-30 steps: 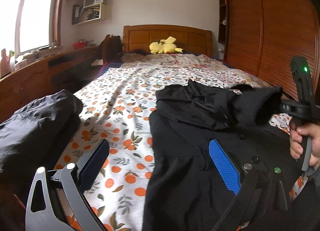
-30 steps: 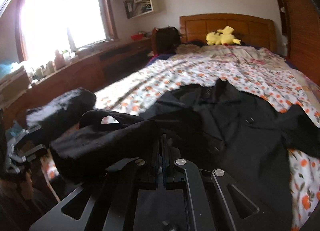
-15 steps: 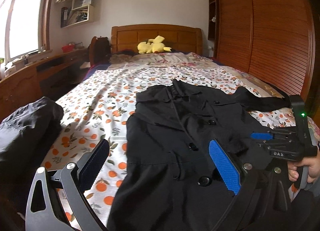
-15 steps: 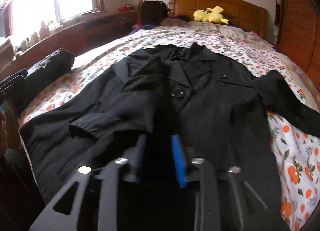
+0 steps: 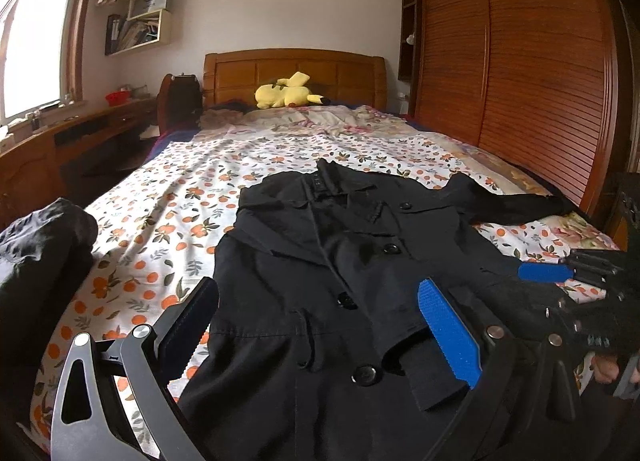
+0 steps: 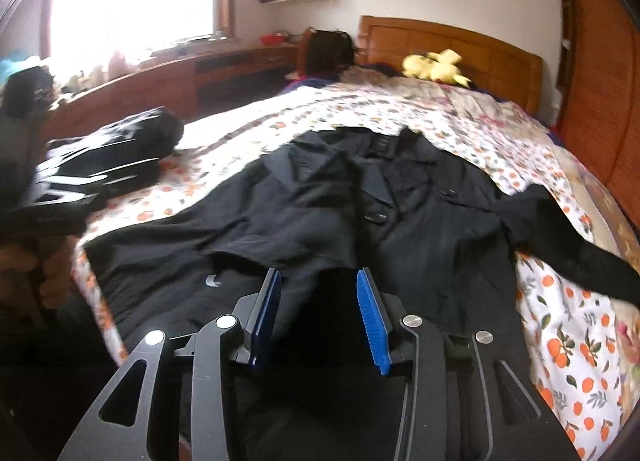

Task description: Fold large clothes

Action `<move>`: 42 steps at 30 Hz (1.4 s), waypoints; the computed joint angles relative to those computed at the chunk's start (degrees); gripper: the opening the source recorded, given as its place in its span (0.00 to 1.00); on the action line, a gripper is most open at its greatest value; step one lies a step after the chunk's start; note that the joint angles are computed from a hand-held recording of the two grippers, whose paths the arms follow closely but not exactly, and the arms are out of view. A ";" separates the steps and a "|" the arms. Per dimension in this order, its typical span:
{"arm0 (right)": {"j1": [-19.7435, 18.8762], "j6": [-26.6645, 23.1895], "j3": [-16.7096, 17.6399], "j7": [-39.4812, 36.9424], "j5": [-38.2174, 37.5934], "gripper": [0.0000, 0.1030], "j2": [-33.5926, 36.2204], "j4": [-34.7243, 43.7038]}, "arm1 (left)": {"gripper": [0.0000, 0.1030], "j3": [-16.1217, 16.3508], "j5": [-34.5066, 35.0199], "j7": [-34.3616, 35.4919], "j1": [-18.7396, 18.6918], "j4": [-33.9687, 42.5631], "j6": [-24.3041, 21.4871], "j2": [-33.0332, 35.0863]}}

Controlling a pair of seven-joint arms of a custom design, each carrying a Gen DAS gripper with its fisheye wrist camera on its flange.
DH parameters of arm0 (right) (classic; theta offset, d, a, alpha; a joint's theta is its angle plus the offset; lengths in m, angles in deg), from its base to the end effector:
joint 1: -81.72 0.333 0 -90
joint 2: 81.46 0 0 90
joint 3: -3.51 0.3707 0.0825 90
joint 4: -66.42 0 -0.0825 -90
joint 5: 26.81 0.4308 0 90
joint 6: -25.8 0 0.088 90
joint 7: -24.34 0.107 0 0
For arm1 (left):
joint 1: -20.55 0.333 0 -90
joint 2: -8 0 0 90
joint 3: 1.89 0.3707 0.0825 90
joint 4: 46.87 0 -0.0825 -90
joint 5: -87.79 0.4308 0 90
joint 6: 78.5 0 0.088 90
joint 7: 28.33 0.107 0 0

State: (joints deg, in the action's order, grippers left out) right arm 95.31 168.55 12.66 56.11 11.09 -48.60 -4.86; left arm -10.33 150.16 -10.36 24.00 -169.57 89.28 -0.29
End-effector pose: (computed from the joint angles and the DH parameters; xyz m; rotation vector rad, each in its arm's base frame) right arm 0.7928 0.2855 0.5484 -2.1561 0.6812 -0.3432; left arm 0.5719 -0.1107 0.5825 -1.7038 1.4087 -0.8680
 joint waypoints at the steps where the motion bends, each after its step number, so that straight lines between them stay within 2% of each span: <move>1: -0.09 -0.68 0.41 -0.55 0.23 0.37 -0.39 -0.50 | 0.98 0.06 -0.34 0.29 -0.06 -0.03 0.01 -0.06; 6: 0.45 -3.17 1.18 -2.62 1.15 0.39 -1.48 -2.62 | 0.98 -0.03 -0.41 0.31 -0.04 0.05 -0.26 0.01; 9: 1.44 -3.78 0.98 -3.08 0.79 0.54 -1.20 -3.15 | 0.98 0.06 -0.60 0.48 0.00 -0.13 -0.47 -0.14; 14: 3.83 -5.45 -0.71 0.29 -2.67 0.55 1.58 -1.20 | 0.98 0.08 -0.65 0.49 0.23 -0.49 -0.47 -0.58; 17: 5.02 -5.33 -1.82 3.06 -5.38 0.61 3.17 -0.12 | 0.98 0.07 -0.72 0.61 0.32 -0.57 -0.44 -0.68; 20: 4.70 -6.30 -1.49 4.58 -6.03 0.65 4.32 0.79 | 0.98 0.01 -0.66 0.54 0.40 -0.57 -0.38 -0.67; 24: 4.97 -4.43 -1.45 3.86 -7.09 0.67 3.46 -1.01 | 0.98 0.08 -0.92 0.84 0.45 -0.60 -0.33 -0.70; 26: 5.48 -3.28 -1.80 3.74 -8.15 0.64 3.30 -1.59 | 0.98 0.06 -1.08 1.00 0.43 -0.60 -0.48 -0.70; 27: 5.70 -2.52 -1.96 3.60 -8.67 0.58 3.13 -2.03 | 0.98 0.07 -1.05 0.96 0.46 -0.65 -0.40 -0.77; 29: 5.72 -1.85 -2.05 3.26 -9.33 0.46 2.99 -2.38 | 0.98 0.13 -1.20 1.09 0.51 -0.74 -0.28 -0.84; 30: 5.53 -2.17 -2.09 3.41 -9.43 0.37 2.96 -2.22 | 0.98 0.12 -1.26 1.20 0.53 -0.77 -0.27 -0.83; 32: 4.89 -4.97 -2.06 4.44 -9.39 0.24 3.82 -0.06 | 0.98 0.15 -1.67 1.66 0.45 -0.79 -0.41 -0.86; 33: 4.79 -5.63 -2.17 5.06 -9.46 0.13 4.15 0.67 | 0.98 0.21 -1.92 1.95 0.43 -0.87 -0.37 -0.95; 34: 4.26 -6.96 -1.98 5.39 -9.09 0.09 4.49 1.62 | 0.98 0.26 -2.23 2.36 0.40 -0.93 -0.39 -1.03; 37: 2.74 -8.46 -1.23 4.95 -7.35 0.04 4.19 2.13 | 0.98 0.14 -2.14 2.41 0.60 -1.07 -0.11 -1.25; 42: -0.43 -8.44 0.41 3.78 -1.45 0.03 1.78 0.77 | 0.98 0.03 -2.49 2.72 0.62 -1.08 -0.09 -1.17</move>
